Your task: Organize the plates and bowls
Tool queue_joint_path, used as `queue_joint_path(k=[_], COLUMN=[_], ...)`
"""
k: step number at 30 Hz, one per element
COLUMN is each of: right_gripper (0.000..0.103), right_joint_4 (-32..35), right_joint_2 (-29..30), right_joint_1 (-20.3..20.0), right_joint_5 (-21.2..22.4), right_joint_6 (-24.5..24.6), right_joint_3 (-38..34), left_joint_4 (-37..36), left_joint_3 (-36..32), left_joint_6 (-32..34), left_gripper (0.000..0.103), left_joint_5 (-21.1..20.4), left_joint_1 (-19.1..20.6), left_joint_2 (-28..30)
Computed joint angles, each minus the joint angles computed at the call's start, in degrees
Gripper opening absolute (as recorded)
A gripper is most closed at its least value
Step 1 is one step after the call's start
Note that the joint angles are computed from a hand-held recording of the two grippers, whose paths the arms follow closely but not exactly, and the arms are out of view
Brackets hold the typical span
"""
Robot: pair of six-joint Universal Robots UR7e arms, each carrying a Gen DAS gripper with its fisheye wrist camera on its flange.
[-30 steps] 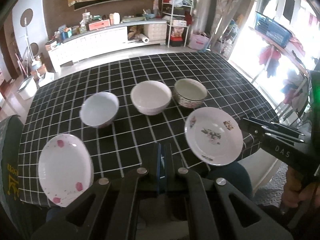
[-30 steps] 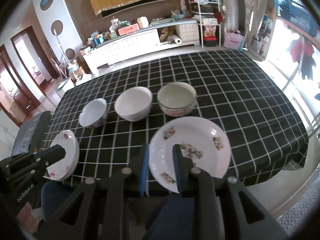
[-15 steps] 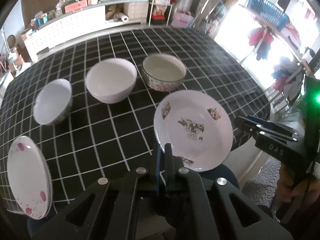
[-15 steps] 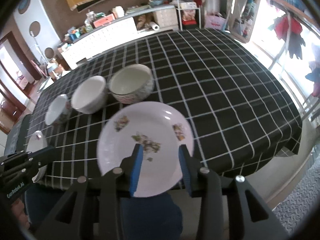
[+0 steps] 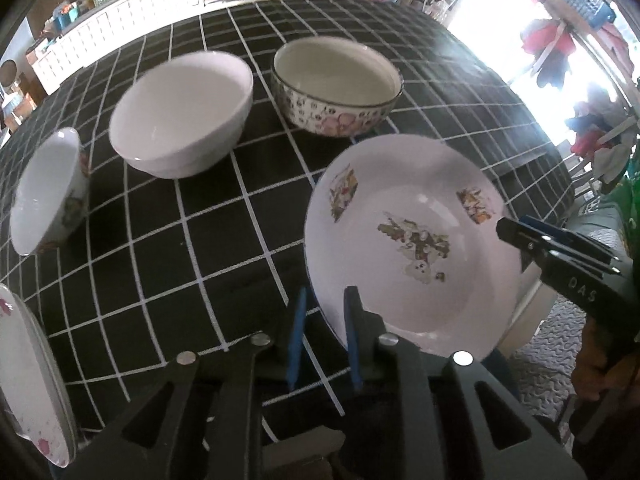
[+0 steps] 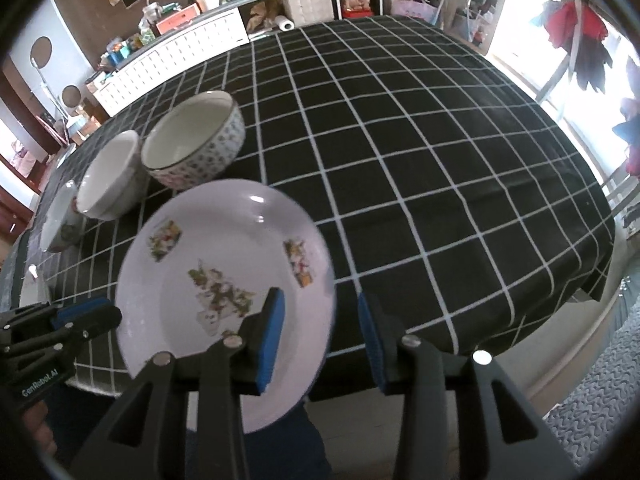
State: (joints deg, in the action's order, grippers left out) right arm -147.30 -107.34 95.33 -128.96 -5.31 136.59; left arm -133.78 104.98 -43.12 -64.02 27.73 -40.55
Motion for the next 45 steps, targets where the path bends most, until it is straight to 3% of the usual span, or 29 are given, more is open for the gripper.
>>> queue_joint_path(k=[5, 12, 15, 18, 20, 24, 30, 33, 45], right_gripper=[0.043, 0.043, 0.033, 0.023, 0.023, 0.022, 0.022, 0.022, 0.022], right_joint_4=[-2.04, -3.79, -4.35, -4.27, -5.18, -3.08, -1.35, -1.17, -0.12], right_joint_2=[0.89, 1.67, 1.28, 2.59, 4.00, 3.50, 5.57, 8.40, 17.88], right_joint_1=[-1.36, -3.22, -3.28, -1.49, 0.11, 0.68, 4.95, 7.93, 15.25], right_joint_5=[-0.93, 1.77, 2.90, 1.20, -1.23, -0.09, -1.96, -3.37, -1.92], right_joint_6=[-1.76, -3.87, -4.96, -5.57, -5.57, -4.06, -0.39, 2.70, 8.25], right_joint_3=[0.19, 0.54, 0.95, 0.86, 1.15, 1.10, 1.83, 1.80, 0.24], left_joint_4=[-0.11, -0.02, -0.82, -0.46, 0.13, -0.32, 1.98, 4.10, 7.74], left_joint_3=[-0.18, -1.40, -1.42, -1.18, -1.20, 0.88, 4.48, 6.77, 17.51], left_joint_6=[-0.20, 0.73, 1.18, 0.81, 0.09, -1.61, -4.70, -7.31, -15.52], left_gripper=[0.018, 0.018, 0.014, 0.014, 0.014, 0.014, 0.015, 0.016, 0.017], left_joint_5=[0.72, 1.11, 0.87, 1.06, 1.37, 1.36, 3.48, 5.01, 8.15], left_joint_1=[0.46, 1.49, 1.73, 1.60, 1.40, 1.33, 0.41, 0.07, -0.06], left_joint_2=[0.87, 2.24, 2.47, 2.15, 2.13, 0.55, -2.79, -5.19, -16.94])
